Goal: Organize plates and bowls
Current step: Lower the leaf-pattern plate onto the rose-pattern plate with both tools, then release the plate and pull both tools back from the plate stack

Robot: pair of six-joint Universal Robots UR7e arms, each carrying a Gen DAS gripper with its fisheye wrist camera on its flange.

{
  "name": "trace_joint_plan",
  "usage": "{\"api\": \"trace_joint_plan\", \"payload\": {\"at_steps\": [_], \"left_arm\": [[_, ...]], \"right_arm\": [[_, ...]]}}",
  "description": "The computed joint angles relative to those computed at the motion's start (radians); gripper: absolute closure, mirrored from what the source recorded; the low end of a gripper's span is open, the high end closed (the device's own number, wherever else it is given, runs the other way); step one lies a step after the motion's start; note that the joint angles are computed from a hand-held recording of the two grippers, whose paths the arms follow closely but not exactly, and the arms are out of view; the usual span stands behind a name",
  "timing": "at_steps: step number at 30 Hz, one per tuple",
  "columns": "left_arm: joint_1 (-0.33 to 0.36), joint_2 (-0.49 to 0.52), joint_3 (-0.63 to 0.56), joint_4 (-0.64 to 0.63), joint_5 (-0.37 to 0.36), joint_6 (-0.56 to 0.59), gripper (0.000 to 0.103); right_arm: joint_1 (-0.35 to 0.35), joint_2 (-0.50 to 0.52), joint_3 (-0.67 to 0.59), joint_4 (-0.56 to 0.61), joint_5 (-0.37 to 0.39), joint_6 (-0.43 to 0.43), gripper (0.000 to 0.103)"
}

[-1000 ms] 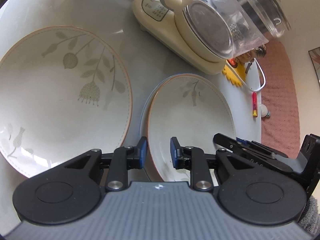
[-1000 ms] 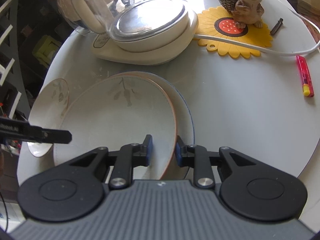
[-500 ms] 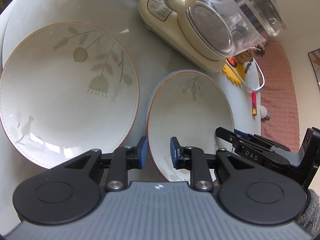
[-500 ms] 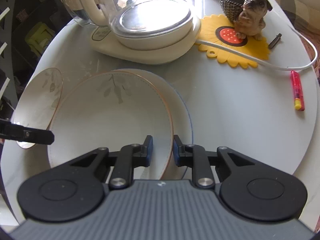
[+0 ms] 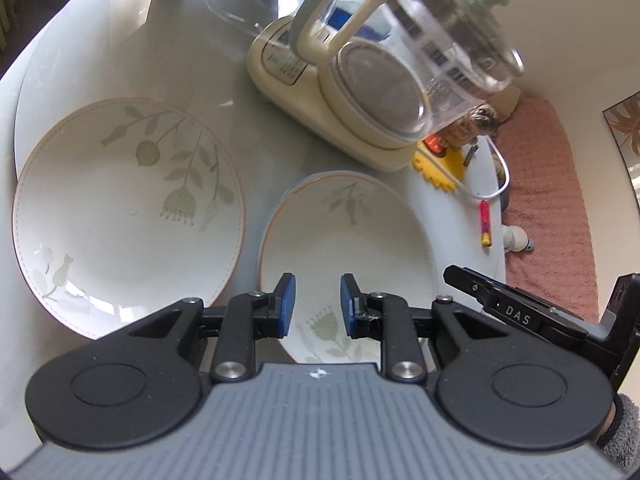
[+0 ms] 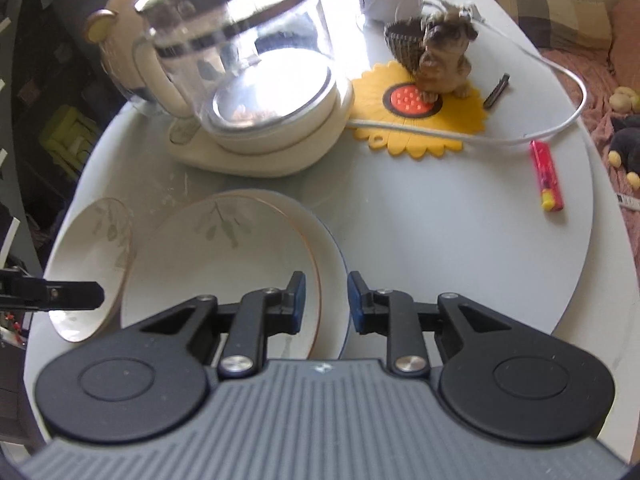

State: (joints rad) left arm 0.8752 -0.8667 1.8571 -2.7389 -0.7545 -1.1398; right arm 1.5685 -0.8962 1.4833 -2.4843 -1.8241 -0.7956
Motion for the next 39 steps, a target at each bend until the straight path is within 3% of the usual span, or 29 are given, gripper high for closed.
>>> {"api": "trace_joint_plan", "payload": {"at_steps": [6, 19, 26, 30, 33, 39], "left_arm": [[-0.049, -0.002, -0.017, 0.073, 0.057, -0.038, 0.076], [-0.176, -0.032, -0.003, 0.224, 0.171, -0.177, 0.076], [-0.249, -0.037, -0.031, 0.408, 0.235, -0.296, 0.076], [-0.293, -0.03, -0.08, 0.604, 0.266, -0.405, 0.076], [-0.325, -0.023, -0.069, 0.571, 0.284, -0.386, 0.076], [-0.369, 0.01, -0.107, 0.684, 0.283, -0.48, 0.076]], "right_arm": [[0.013, -0.051, 0.012, 0.035, 0.018, -0.026, 0.077], [0.013, -0.2, 0.068, 0.123, 0.157, -0.037, 0.077], [-0.004, -0.291, 0.091, 0.196, 0.223, -0.068, 0.077], [-0.02, -0.338, 0.108, 0.221, 0.256, -0.099, 0.077], [-0.033, -0.368, 0.117, 0.235, 0.277, -0.124, 0.077], [-0.059, -0.407, 0.127, 0.279, 0.296, -0.164, 0.076]]}}
